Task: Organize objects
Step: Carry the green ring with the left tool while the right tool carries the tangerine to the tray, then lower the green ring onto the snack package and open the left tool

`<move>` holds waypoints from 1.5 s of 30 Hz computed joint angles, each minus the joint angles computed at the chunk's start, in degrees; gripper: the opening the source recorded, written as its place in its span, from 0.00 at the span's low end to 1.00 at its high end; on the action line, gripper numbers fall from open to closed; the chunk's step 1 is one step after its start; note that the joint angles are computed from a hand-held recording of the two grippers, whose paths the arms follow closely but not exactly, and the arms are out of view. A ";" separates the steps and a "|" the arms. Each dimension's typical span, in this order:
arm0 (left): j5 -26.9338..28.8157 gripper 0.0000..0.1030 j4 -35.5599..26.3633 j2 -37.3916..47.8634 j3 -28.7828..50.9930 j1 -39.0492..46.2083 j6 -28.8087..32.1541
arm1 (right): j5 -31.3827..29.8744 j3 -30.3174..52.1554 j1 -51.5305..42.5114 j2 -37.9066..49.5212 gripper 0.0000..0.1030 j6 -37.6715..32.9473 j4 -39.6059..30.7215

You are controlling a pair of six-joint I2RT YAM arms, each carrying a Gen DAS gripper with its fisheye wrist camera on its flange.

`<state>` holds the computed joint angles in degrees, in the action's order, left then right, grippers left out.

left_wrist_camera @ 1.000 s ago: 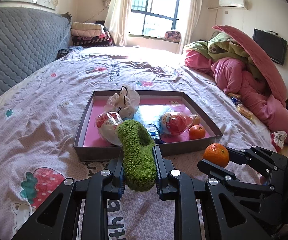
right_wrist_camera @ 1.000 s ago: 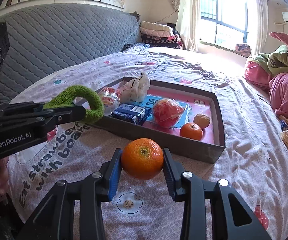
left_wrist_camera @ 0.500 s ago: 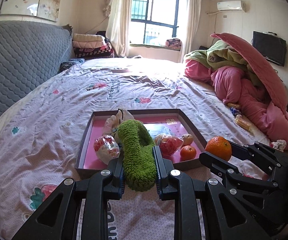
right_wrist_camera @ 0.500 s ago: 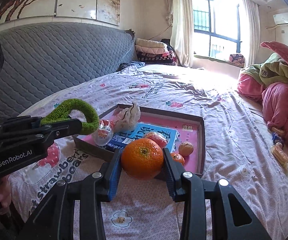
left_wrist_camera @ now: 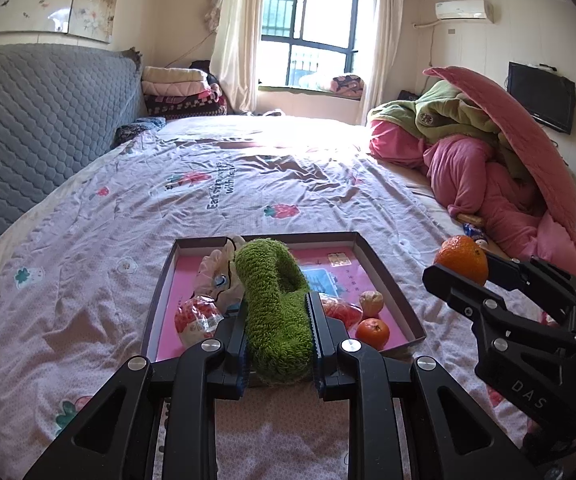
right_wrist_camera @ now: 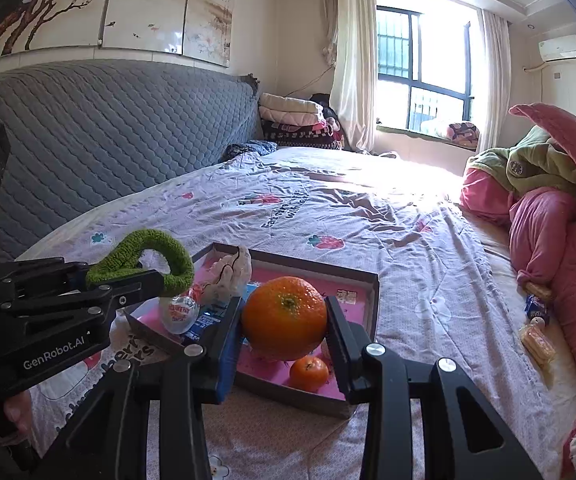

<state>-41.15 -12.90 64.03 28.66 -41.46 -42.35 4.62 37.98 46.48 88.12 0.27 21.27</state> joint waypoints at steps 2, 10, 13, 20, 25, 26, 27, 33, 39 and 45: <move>0.80 0.23 0.77 0.26 0.26 1.40 1.38 | 0.11 1.07 -0.82 0.34 0.38 -0.38 -0.22; 5.35 0.23 3.87 0.88 1.90 8.82 7.82 | -0.44 5.39 -3.61 2.54 0.38 -1.92 -1.58; 7.05 0.23 5.07 1.27 2.41 11.50 9.50 | -0.71 6.27 -4.59 3.61 0.38 -2.24 -1.55; 10.31 0.23 8.78 6.12 4.25 15.49 12.08 | -1.41 8.95 -6.26 6.70 0.39 -3.48 -2.49; 12.50 0.23 13.43 12.29 3.69 16.55 12.38 | -2.00 10.83 -6.83 10.47 0.39 -3.42 -3.48; 12.84 0.24 14.42 13.46 3.44 16.66 12.34 | -2.15 11.19 -6.94 11.28 0.39 -3.52 -3.86; 13.29 0.24 15.43 14.48 3.13 16.75 12.40 | -2.10 11.44 -6.96 11.95 0.39 -3.55 -4.15; 15.77 0.24 20.81 19.50 1.32 17.26 11.77 | -2.32 12.95 -7.33 16.07 0.39 -3.23 -6.02; 17.88 0.24 24.97 22.63 -0.34 17.71 11.24 | -3.70 13.84 -8.40 19.08 0.39 -1.72 -7.53; 19.93 0.24 29.14 26.04 -1.34 18.50 10.69 | -3.17 13.45 -7.84 19.62 0.39 -1.99 -7.15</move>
<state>-21.22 16.25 90.07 27.32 -22.96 -31.66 1.45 51.43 38.64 107.74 -1.73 14.13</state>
